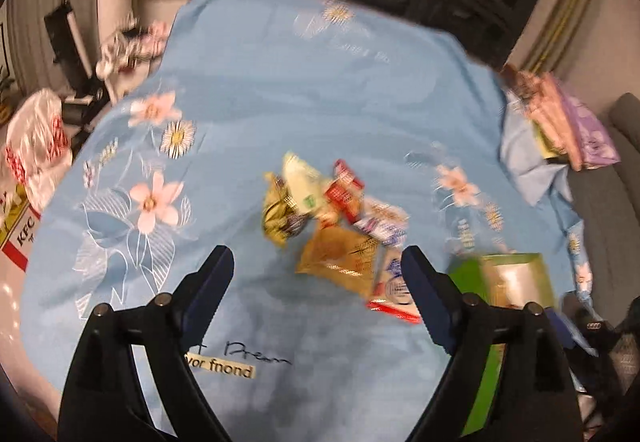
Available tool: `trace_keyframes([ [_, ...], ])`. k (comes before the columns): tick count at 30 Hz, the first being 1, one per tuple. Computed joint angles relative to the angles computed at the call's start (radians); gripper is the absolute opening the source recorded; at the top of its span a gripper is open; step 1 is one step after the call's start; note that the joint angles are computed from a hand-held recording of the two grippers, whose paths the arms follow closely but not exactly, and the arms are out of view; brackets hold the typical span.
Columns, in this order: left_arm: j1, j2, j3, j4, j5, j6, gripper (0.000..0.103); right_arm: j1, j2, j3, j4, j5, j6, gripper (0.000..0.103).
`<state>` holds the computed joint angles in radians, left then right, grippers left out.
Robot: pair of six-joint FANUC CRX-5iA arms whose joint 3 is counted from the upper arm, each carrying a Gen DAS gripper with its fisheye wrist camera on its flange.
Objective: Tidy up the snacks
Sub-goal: 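Open the right gripper to release the cracker pack into the box, then move the right gripper back to the pile and grasp the yellow rice-crust bag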
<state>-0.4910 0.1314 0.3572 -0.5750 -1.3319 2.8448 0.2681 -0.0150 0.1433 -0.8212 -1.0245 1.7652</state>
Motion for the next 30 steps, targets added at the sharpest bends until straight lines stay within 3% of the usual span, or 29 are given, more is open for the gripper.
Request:
trace_keyframes([
  [5, 0.099, 0.004, -0.102, 0.127, 0.157, -0.108, 0.084, 0.072, 0.110, 0.101, 0.017, -0.075, -0.082, 0.075],
  [9, 0.163, 0.016, -0.156, 0.202, 0.253, -0.179, 0.076, 0.170, 0.208, 0.209, 0.145, -0.084, -0.176, 0.074],
  [13, 0.233, 0.010, -0.252, 0.313, 0.392, -0.235, 0.073, 0.243, 0.311, 0.301, 0.248, -0.103, -0.244, 0.066],
  [16, 0.264, 0.031, -0.273, 0.394, 0.405, -0.328, 0.070, 0.261, 0.348, 0.301, 0.263, -0.117, -0.224, 0.059],
  [18, 0.287, 0.023, -0.312, 0.453, 0.456, -0.383, 0.069, 0.256, 0.387, 0.330, 0.241, -0.157, -0.253, 0.053],
  [24, 0.337, -0.027, -0.441, 0.611, 0.606, -0.495, 0.055, 0.296, 0.418, 0.334, 0.292, -0.152, -0.244, 0.051],
  [26, 0.336, -0.036, -0.452, 0.614, 0.615, -0.515, 0.053, 0.291, 0.430, 0.342, 0.272, -0.164, -0.244, 0.051],
  [30, 0.328, -0.043, -0.470, 0.624, 0.639, -0.526, 0.045, 0.312, 0.430, 0.327, 0.345, -0.145, -0.273, 0.052],
])
